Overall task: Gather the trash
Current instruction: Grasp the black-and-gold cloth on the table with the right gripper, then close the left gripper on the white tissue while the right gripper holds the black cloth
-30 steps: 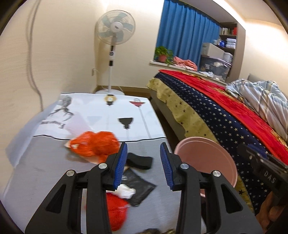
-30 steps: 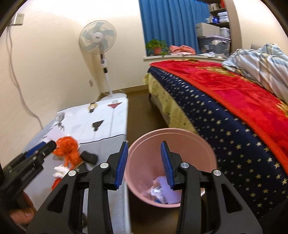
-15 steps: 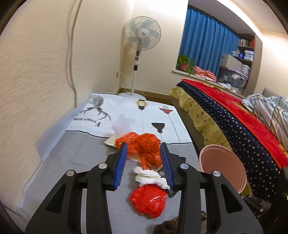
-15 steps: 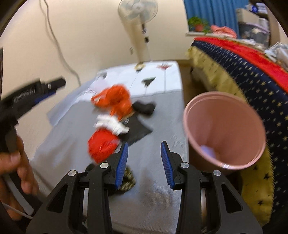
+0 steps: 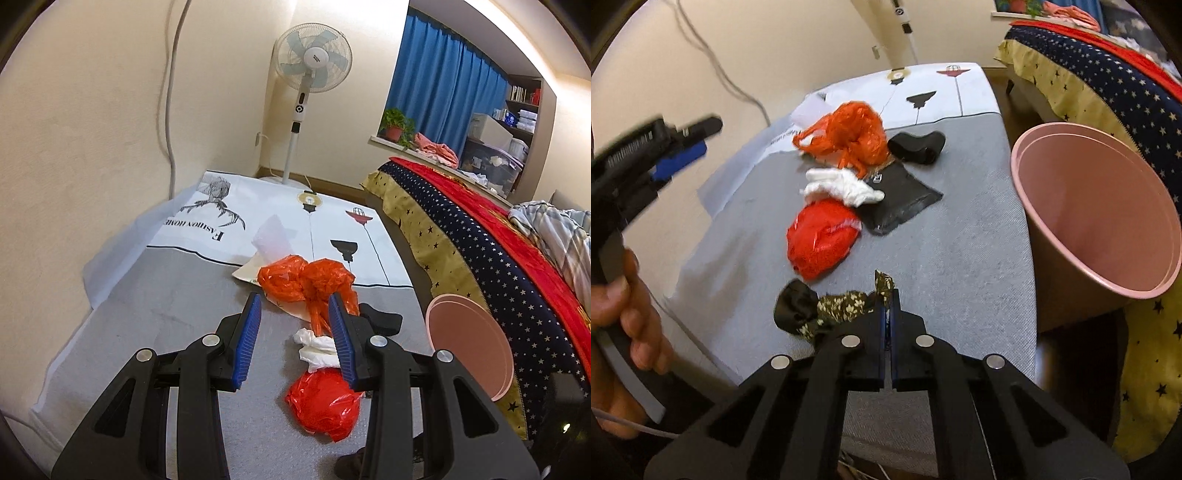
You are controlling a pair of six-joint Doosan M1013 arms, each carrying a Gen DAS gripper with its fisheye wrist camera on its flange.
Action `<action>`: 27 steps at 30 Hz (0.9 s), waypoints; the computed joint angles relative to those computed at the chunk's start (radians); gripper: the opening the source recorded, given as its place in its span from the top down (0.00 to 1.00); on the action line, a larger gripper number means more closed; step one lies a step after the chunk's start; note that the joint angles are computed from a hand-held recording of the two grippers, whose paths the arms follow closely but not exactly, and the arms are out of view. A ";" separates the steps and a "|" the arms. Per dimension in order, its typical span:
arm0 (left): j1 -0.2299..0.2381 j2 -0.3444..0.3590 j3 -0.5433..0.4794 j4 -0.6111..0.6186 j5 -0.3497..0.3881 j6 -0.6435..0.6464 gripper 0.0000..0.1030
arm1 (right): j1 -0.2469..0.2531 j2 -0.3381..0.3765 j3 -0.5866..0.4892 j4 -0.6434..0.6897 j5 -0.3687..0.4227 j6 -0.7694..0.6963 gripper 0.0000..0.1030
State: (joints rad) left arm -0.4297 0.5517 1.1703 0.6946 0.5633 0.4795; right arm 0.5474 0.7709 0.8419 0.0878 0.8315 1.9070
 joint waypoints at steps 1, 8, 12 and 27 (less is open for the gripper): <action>0.001 0.003 -0.003 -0.007 0.001 0.004 0.63 | 0.000 -0.003 0.003 -0.015 -0.012 0.013 0.98; 0.005 0.036 -0.034 -0.085 0.016 0.071 0.63 | -0.010 -0.010 0.002 -0.225 -0.074 0.240 0.98; 0.006 0.061 -0.062 -0.142 0.029 0.125 0.63 | -0.016 0.005 -0.022 -0.275 -0.065 0.289 0.98; 0.016 0.152 -0.174 -0.359 0.112 0.317 0.45 | -0.026 0.049 -0.090 -0.270 -0.034 0.289 0.98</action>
